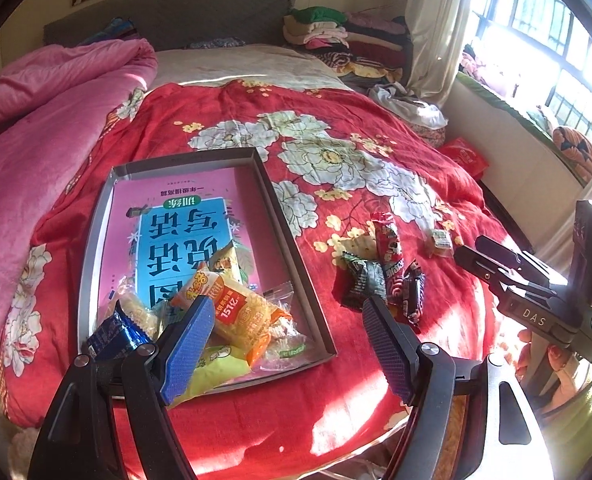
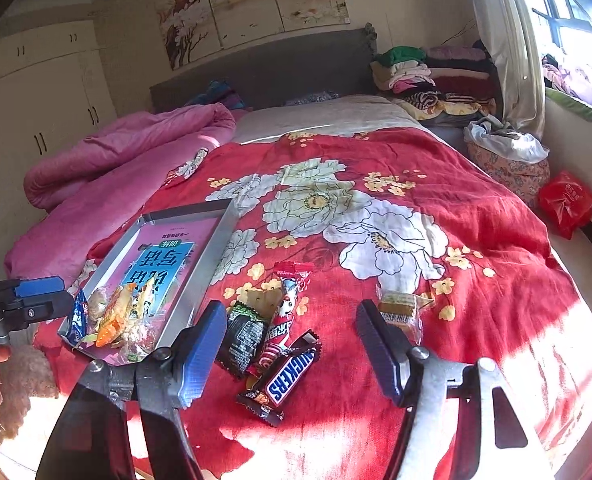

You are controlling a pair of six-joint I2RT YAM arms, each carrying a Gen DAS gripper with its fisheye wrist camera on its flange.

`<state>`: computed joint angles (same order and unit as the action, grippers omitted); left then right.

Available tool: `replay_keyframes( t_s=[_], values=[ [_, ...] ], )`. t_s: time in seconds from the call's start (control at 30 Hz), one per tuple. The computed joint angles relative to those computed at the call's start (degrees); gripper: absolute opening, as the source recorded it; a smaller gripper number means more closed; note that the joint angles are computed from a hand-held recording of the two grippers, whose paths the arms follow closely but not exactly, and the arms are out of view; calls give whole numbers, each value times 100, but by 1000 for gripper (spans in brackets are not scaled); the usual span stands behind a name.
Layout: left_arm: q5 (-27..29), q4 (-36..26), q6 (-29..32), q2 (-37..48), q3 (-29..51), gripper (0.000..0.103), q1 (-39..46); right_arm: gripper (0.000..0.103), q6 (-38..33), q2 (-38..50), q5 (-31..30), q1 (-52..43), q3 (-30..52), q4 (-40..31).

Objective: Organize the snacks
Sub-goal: 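Move both tools away from the tray toward the remaining snacks on the bedspread, then grasp the Snickers bar with the right tool while the left grasps the dark green packet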

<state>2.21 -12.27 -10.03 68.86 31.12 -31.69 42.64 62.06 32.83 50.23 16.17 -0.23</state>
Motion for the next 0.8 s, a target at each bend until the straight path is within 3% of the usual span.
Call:
replay_keyframes(
  t_s=[0.23, 0.8],
  values=[
    [-180, 169, -131, 518, 129, 78, -486, 67, 114, 382, -395, -220, -130, 313],
    [-508, 365, -271, 1744, 801, 78, -1093, 66, -310, 2515, -1254, -494, 253, 1448]
  ],
)
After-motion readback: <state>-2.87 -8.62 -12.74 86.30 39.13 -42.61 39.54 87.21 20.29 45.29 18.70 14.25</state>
